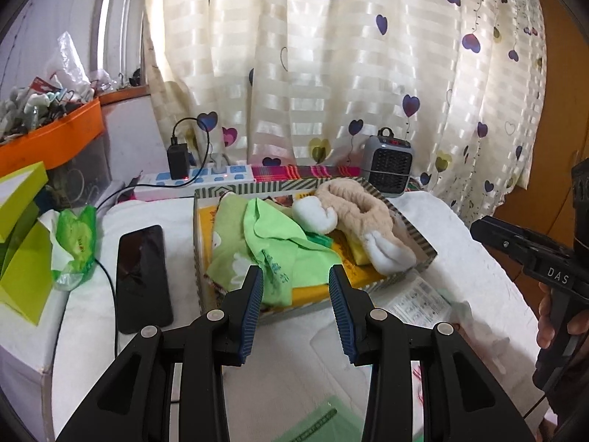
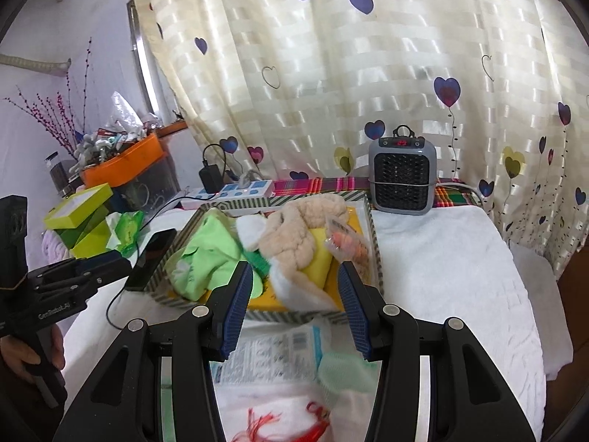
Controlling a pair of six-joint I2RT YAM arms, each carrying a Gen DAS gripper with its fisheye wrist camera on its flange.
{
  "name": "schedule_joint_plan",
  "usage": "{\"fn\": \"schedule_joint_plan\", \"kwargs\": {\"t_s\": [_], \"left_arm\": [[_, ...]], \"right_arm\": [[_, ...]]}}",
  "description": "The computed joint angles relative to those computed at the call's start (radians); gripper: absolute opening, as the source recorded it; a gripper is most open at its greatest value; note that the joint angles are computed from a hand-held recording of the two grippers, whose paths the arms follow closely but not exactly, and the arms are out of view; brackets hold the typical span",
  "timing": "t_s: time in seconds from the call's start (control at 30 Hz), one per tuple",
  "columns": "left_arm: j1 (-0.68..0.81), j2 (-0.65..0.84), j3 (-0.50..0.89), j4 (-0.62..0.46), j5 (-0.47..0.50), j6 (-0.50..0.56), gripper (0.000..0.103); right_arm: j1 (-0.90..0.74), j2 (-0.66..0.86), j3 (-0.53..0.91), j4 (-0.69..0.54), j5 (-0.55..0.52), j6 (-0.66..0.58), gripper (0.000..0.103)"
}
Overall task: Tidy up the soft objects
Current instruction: 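Withdraw both open grippers from the box back over the table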
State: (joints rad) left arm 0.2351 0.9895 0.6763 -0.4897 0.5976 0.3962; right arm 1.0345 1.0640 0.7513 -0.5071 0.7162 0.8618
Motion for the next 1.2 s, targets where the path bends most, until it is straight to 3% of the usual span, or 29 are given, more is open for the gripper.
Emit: {"fn": "schedule_joint_plan", "kwargs": {"t_s": [0.23,0.33,0.7,0.87,0.97,1.2], "left_arm": [[0.035,-0.103,-0.058,-0.024,-0.009,0.018,0.036],[0.075,-0.119,-0.070,-0.057,0.029,0.034,0.036],[0.133,-0.194,-0.135,-0.117,0.048,0.112,0.036],[0.238,-0.169,-0.140,-0.197,0.140,0.217,0.036],[0.298,-0.114,-0.127,-0.268,0.174,0.316,0.036],[0.376,-0.013,-0.137,-0.355,0.154,0.495,0.036]], "right_arm": [[0.106,0.020,0.017,-0.072,0.082,0.100,0.049],[0.152,0.035,0.027,-0.103,0.121,0.140,0.049],[0.284,0.042,0.012,-0.187,0.174,0.291,0.049],[0.351,0.028,0.007,-0.246,0.213,0.360,0.049],[0.390,0.022,0.000,-0.325,0.211,0.466,0.049],[0.517,0.043,-0.011,-0.508,0.214,0.728,0.049]]}}
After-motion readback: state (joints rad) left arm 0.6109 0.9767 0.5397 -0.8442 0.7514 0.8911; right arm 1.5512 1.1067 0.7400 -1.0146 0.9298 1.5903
